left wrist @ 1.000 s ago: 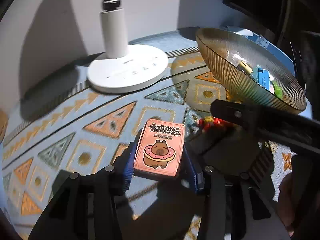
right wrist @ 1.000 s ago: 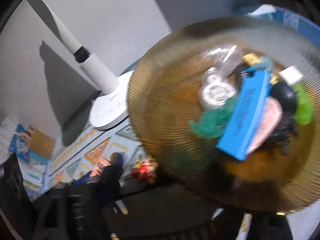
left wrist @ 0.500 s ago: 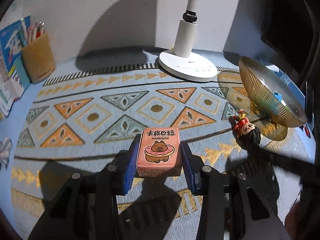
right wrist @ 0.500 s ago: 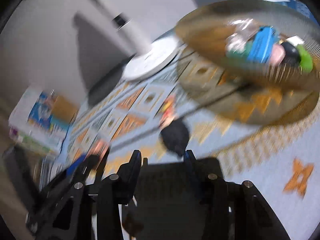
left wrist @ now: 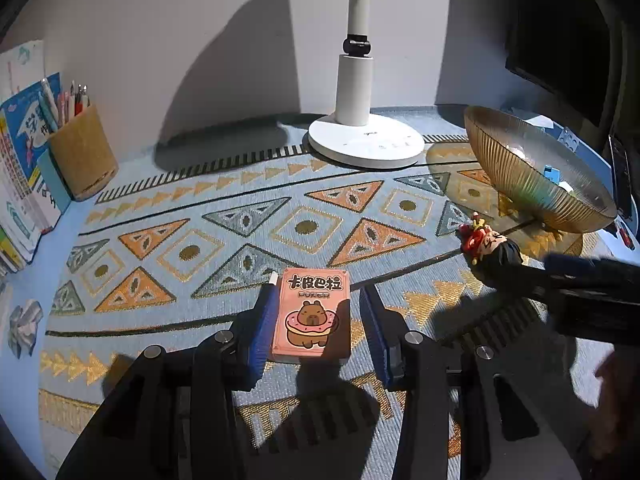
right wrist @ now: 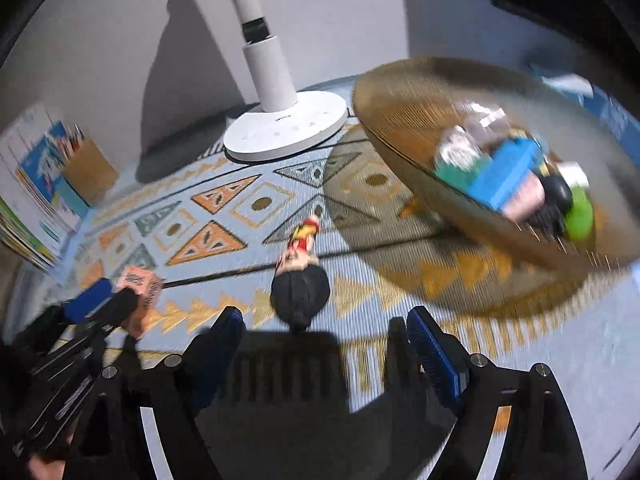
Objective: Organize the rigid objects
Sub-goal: 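Grasp the pink capybara box with left tool while right grasps the red figurine, then carry the pink box and red figurine over the bowl and open both tools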
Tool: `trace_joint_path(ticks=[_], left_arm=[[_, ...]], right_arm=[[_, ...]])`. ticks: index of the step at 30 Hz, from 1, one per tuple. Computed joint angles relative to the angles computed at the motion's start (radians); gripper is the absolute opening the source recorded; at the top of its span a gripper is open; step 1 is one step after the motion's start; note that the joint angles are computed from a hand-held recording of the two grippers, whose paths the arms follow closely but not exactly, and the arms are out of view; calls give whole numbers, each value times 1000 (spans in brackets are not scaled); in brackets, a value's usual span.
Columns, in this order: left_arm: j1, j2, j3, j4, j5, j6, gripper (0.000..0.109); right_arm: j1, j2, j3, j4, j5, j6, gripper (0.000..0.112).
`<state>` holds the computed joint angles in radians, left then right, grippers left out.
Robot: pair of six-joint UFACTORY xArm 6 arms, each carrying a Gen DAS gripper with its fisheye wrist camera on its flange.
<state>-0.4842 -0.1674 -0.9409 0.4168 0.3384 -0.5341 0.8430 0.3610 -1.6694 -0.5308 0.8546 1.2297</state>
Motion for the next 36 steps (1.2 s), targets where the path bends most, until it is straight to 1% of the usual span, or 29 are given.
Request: trace_joint_path(ticks=[1, 3, 4, 5, 6, 7, 8, 9, 10, 12, 13, 14, 15, 17, 18, 20, 22, 23, 25, 28, 30, 33, 34, 36], left_arm=[[-1, -1, 1, 6, 0, -4, 39], [-3, 5, -6, -3, 13, 5, 39], [-6, 9, -11, -10, 26, 10, 39], [-8, 13, -17, -6, 39, 7, 41], [-9, 14, -21, 6, 52, -6, 46], [-11, 23, -34, -18, 82, 10, 52], [-13, 33, -49, -41, 113, 24, 52], [-14, 44, -65, -80, 146, 54, 52], [-15, 54, -77, -104, 167, 74, 53], [-17, 59, -84, -104, 175, 79, 52], [-18, 61, -86, -113, 176, 92, 51], [-19, 61, -86, -119, 174, 99, 40], [-20, 59, -84, -118, 169, 98, 36], [-21, 51, -77, -135, 165, 105, 36], [-23, 41, -69, -152, 154, 114, 36], [-27, 11, -50, -199, 121, 140, 36], [-35, -9, -52, -227, 101, 150, 36], [-42, -22, -56, -248, 89, 163, 36], [-55, -30, -83, -245, 77, 152, 36], [-79, -28, -144, -277, 54, 168, 36], [-97, -21, -190, -294, 36, 180, 36], [-131, 25, -298, -322, 20, 211, 36], [-144, 50, -343, -347, 17, 238, 36], [-165, 103, -427, -329, 25, 239, 36]], right_arm=[[1, 36, -54, 0, 44, -34, 82], [1, 81, -118, 5, 83, -88, 65], [0, 106, -150, 16, 96, -121, 62], [2, 131, -184, 15, 116, -139, 61], [4, 154, -217, 3, 137, -147, 60], [8, 164, -236, 1, 157, -166, 55], [8, 173, -246, -7, 150, -178, 52], [6, 178, -253, -5, 142, -193, 44], [6, 182, -258, -4, 136, -206, 40], [8, 173, -247, -12, 131, -217, 37], [10, 169, -238, -15, 125, -218, 33], [10, 154, -216, -12, 108, -224, 33], [9, 139, -192, -1, 82, -228, 33], [2, 83, -103, 33, -9, -223, 33], [-3, 42, -44, 52, -75, -217, 31], [-6, -13, 28, 52, -162, -195, 31], [-3, -64, 76, 19, -208, -164, 31], [-1, -83, 87, 2, -215, -147, 31], [1, -140, 120, -44, -223, -104, 31], [-2, -245, 180, -142, -226, -21, 31], [-3, -307, 197, -218, -192, 25, 31], [-11, -399, 220, -328, -116, 76, 31], [-14, -425, 228, -350, -92, 84, 31], [-32, -473, 249, -379, -51, 94, 31]])
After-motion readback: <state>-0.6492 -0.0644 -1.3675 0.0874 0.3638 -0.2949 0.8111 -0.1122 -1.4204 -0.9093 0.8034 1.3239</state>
